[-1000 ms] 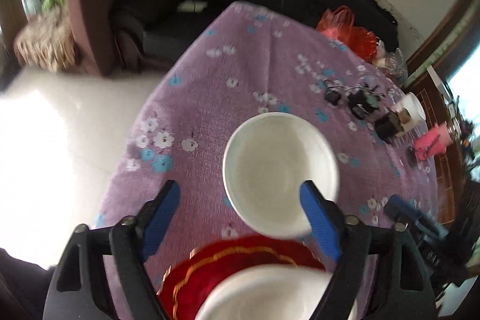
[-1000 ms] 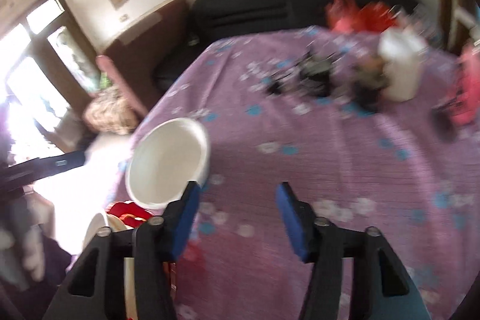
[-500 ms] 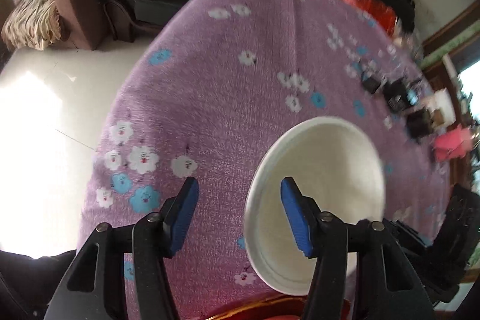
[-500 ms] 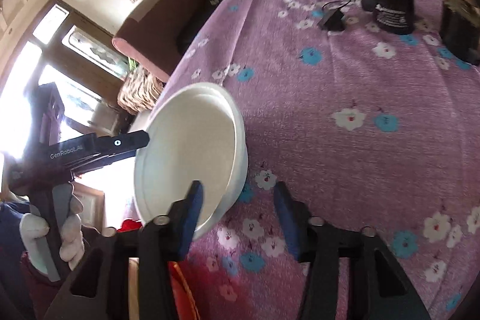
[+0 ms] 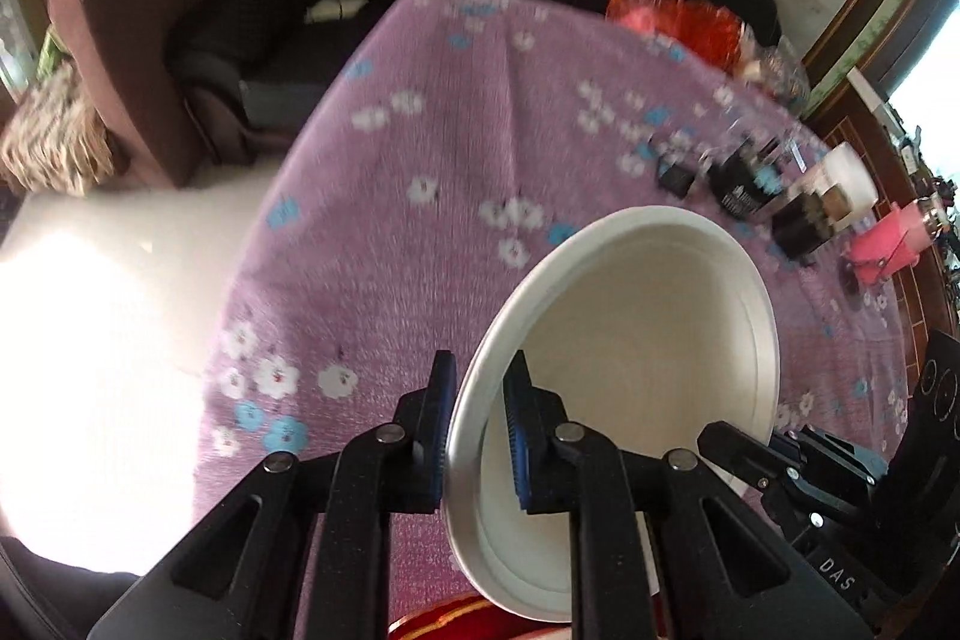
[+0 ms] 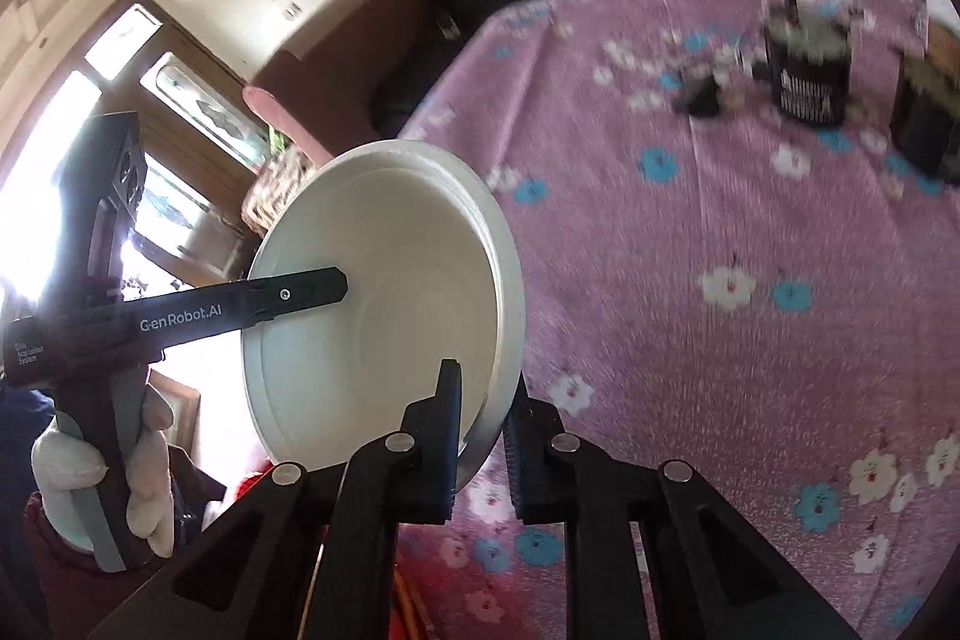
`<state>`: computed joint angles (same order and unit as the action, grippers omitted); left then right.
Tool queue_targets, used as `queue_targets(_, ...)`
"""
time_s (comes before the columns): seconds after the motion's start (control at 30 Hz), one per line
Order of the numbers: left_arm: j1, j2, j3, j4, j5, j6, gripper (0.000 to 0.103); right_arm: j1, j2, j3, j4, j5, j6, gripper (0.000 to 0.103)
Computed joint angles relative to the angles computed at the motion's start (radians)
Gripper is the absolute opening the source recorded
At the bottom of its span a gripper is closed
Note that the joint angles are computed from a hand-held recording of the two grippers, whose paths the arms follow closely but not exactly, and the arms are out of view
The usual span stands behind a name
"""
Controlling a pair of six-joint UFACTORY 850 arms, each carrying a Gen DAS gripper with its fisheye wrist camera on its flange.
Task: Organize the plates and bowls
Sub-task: 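Grip the smaller white paper bowl with both grippers and lift it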
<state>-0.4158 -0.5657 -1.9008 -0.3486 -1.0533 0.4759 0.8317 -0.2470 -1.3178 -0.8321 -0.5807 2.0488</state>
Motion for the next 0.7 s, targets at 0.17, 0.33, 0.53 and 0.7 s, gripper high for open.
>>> queue_targets(0.17,-0.006,0.126,0.106,0.009,0.107,0.03,0.015,0.058,0.009,-0.055,-0.071,-0.122,0.015,0.015)
queue_targets(0.33,-0.005,0.302,0.283,0.012,0.244,0.054,0.016,0.133,0.023,-0.091,-0.129,-0.216,0.058,0.015)
queue_targets(0.53,-0.002,0.545,0.552,0.07,0.465,0.039,0.023,0.234,0.012,-0.14,-0.183,-0.29,0.103,0.015)
queue_targets(0.7,0.034,0.671,0.686,0.029,0.531,0.063,0.026,0.301,-0.031,-0.211,-0.175,-0.351,0.068,0.015)
